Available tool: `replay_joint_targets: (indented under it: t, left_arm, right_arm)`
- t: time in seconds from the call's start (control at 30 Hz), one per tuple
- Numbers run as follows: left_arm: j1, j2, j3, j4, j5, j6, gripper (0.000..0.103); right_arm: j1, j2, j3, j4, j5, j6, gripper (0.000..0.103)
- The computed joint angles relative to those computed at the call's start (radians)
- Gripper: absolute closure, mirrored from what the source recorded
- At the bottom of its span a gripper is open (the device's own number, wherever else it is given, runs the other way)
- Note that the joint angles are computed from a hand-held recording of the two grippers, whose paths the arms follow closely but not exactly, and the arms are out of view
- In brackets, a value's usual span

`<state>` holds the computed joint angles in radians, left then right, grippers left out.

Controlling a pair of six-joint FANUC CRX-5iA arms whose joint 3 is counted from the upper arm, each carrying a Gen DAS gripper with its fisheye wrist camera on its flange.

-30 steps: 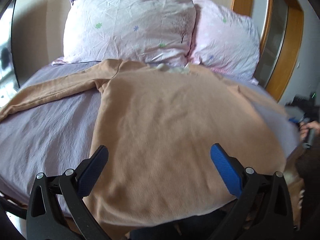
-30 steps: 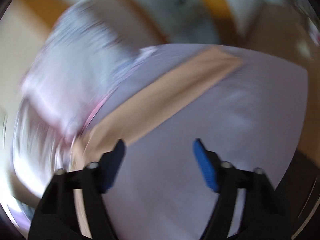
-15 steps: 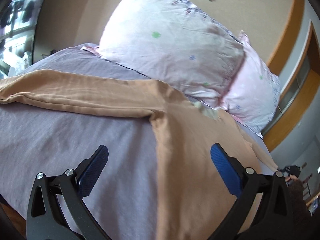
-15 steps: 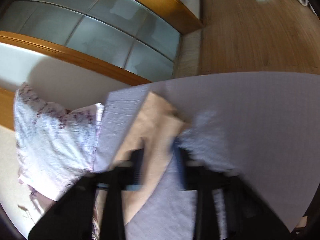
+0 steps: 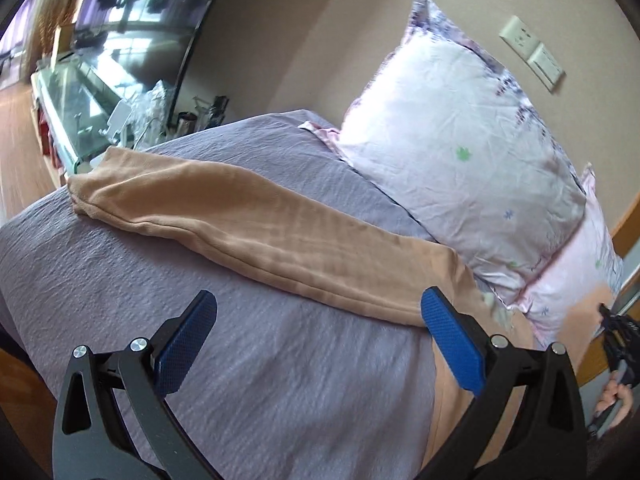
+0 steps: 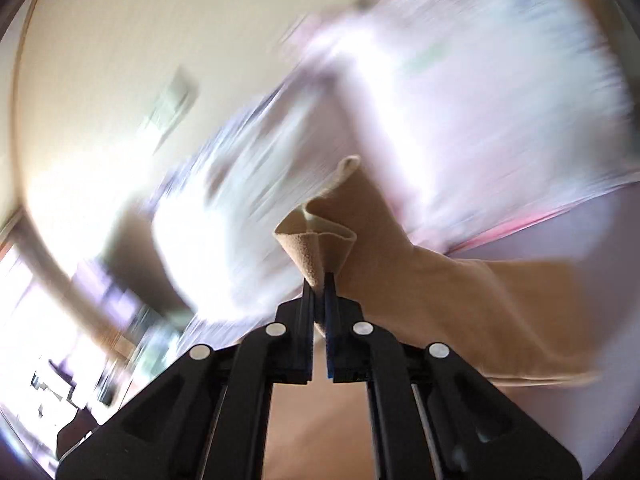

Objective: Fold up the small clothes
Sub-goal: 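Grasp a sleeve with the right gripper and fold it across the shirt body, then grasp the other sleeve with the left gripper and fold it across the body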

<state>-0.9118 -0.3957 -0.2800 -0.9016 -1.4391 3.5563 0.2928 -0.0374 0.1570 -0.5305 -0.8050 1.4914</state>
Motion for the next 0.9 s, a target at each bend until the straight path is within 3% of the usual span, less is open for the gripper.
replay_joint_targets:
  t: [0.1,0.27,0.33,0.4,0.43,0.67,0.73,0.77,0.8,0.83,0.87,0.9]
  left_arm:
    - [0.006,-0.036,-0.029,0.016,-0.016,0.033,0.001]
    - [0.010,-0.096,-0.075,0.032,-0.034,0.097,0.001]
    - [0.018,-0.122,-0.094,0.039,-0.036,0.119,0.001]
    - [0.032,-0.149,-0.113,0.043,-0.029,0.132,0.004]
    - [0.044,-0.165,-0.123,0.046,-0.021,0.138,0.006]
    - [0.170,-0.301,-0.226,0.084,0.061,0.254,0.022]
    - [0.180,-0.329,-0.244,0.078,0.056,0.310,0.033]
    - [0.204,-0.348,-0.255,0.088,0.062,0.323,0.044]
    - [0.256,-0.364,-0.266,0.117,0.080,0.287,0.068]
    - [0.311,-0.379,-0.279,0.146,0.114,0.234,0.086]
    - [0.351,-0.391,-0.289,0.164,0.146,0.185,0.099]
    - [0.395,-0.376,-0.274,0.191,0.149,0.117,0.099]
  right_arm:
    - [0.143,0.127,0.055,0.047,-0.053,-0.053,0.099]
    - [0.252,0.215,0.071,0.139,-0.101,-0.138,0.098]
    - [0.249,0.244,0.117,0.095,-0.204,-0.089,0.084]
    - [0.231,0.224,0.108,0.031,-0.238,-0.062,0.051]
    - [0.218,0.193,0.084,-0.009,-0.224,-0.034,0.044]
    - [0.124,0.067,0.005,-0.111,-0.208,0.040,0.035]
    - [0.099,0.044,-0.007,-0.127,-0.218,0.060,0.033]
    - [0.081,0.035,-0.009,-0.141,-0.225,0.077,0.032]
    - [0.057,0.029,-0.009,-0.157,-0.235,0.096,0.031]
    - [0.047,0.023,-0.015,-0.165,-0.234,0.105,0.030]
    - [0.032,0.019,-0.017,-0.174,-0.236,0.114,0.029]
    - [0.011,0.002,-0.026,-0.183,-0.241,0.125,0.028]
